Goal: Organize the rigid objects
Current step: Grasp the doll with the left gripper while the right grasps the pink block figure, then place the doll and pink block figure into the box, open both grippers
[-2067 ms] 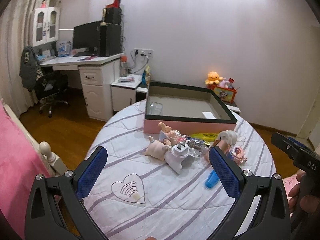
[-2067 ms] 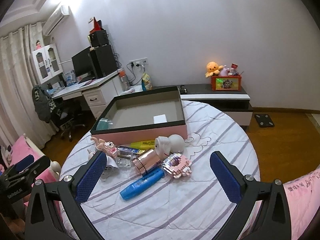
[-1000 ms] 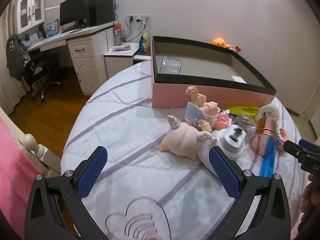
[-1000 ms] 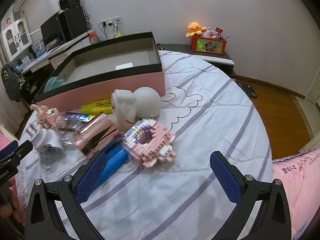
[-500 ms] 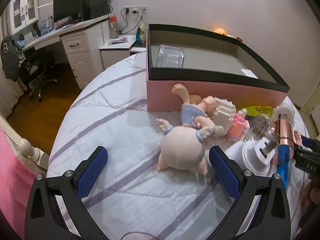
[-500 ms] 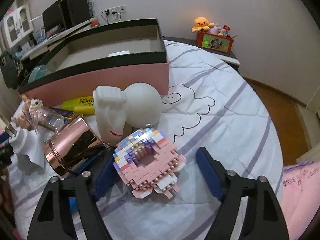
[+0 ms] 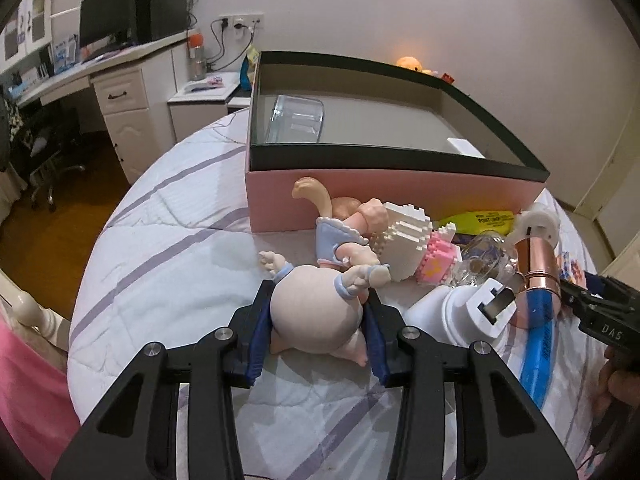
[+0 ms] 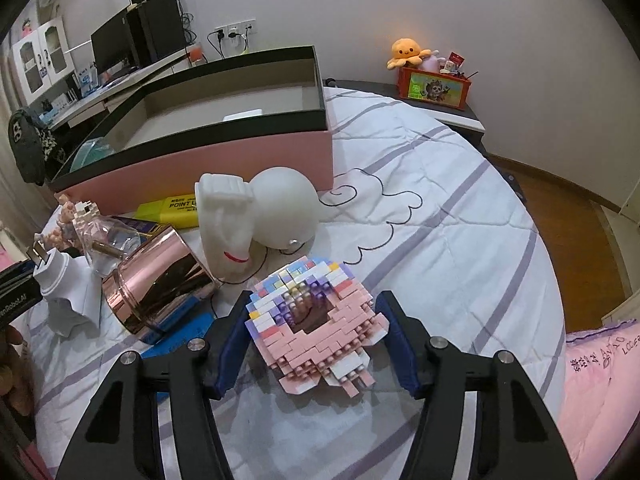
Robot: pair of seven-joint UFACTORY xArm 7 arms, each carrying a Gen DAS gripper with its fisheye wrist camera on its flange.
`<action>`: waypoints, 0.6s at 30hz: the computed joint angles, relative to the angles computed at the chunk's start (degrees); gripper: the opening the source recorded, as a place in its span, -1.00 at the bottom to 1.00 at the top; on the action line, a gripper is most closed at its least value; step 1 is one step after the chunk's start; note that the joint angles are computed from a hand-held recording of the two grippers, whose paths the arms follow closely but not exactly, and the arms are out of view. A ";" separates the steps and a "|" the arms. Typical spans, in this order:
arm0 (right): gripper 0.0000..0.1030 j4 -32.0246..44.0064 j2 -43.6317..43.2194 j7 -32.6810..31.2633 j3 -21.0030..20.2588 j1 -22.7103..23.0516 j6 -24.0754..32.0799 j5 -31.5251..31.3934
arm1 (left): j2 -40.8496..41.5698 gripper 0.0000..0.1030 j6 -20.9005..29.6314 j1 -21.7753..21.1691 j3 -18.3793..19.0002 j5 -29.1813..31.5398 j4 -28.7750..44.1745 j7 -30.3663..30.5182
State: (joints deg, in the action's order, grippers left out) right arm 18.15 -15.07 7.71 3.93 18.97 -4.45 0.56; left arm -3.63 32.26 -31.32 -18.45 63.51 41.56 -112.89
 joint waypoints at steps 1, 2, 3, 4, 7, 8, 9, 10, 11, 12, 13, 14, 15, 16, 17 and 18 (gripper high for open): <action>0.21 0.01 -0.01 -0.06 -0.54 0.53 -0.02 0.15 | -0.26 -0.20 -0.45 0.07 0.07 0.39 -0.29 -0.56; 0.21 -0.06 -0.26 -0.29 -1.54 1.46 0.11 0.37 | -0.59 -0.20 -0.93 0.15 0.06 0.76 -0.70 -1.27; 0.21 -0.23 -0.73 -0.59 -2.60 2.53 0.28 0.67 | -0.96 -0.20 -0.91 0.15 -0.06 0.69 -0.98 -1.56; 0.21 -0.19 -0.99 -1.00 -3.48 3.22 0.46 0.88 | -1.49 -0.20 -0.66 0.07 -0.31 0.49 -1.36 -1.82; 0.21 -0.54 -2.94 -2.07 -5.21 5.08 1.25 1.81 | -3.31 -0.20 0.45 -0.20 -1.35 -0.54 -2.53 -2.06; 0.21 -0.69 -3.73 -2.45 -5.62 5.58 1.48 2.11 | -4.02 -0.20 0.90 -0.27 -1.73 -1.06 -2.92 -1.93; 0.21 -0.79 -4.65 -2.77 -5.66 5.72 1.76 2.31 | -4.83 -0.20 1.32 -0.32 -2.12 -1.67 -3.39 -1.76; 0.21 -1.00 -5.40 -3.23 -6.10 6.19 1.90 2.59 | -5.76 -0.20 1.77 -0.35 -2.52 -2.39 -3.89 -1.51; 0.21 -0.94 -6.30 -3.83 -7.14 7.37 2.20 3.06 | -6.82 -0.20 2.21 -0.35 -2.96 -3.13 -4.40 -1.24; 0.21 -0.80 -6.89 -4.40 -7.87 8.24 2.45 3.51 | -7.75 -0.20 2.64 -0.26 -3.40 -3.81 -4.74 -0.81; 0.21 -0.51 -7.26 -4.93 -8.28 8.82 2.60 3.88 | -8.76 -0.20 3.20 -0.11 -3.87 -4.43 -5.03 -0.38; 0.21 -0.24 -7.61 -5.48 -8.57 9.32 2.65 4.21 | -9.92 -0.20 3.74 0.08 -4.32 -4.99 -5.29 0.13; 0.21 0.20 -7.69 -6.09 -9.00 9.98 2.70 4.56 | -10.84 -0.20 4.16 0.36 -4.81 -5.43 -5.45 0.63; 0.21 0.69 -7.75 -6.67 -9.31 10.57 2.74 4.89 | -11.68 -0.20 4.66 0.72 -5.25 -5.77 -5.36 1.31; 0.21 1.62 -7.47 -7.35 -9.63 11.22 2.66 5.16 | -12.51 -0.20 5.03 1.15 -5.64 -5.98 -5.23 1.96; 0.21 2.45 -7.28 -7.89 -9.67 11.65 2.58 5.42 | -13.21 -0.20 5.08 1.64 -5.93 -6.11 -5.15 2.60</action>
State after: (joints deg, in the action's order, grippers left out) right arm 20.60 -22.35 -0.19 -5.74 30.62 -1.87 5.98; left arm -16.85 37.34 -29.68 -24.38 57.40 36.41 -110.29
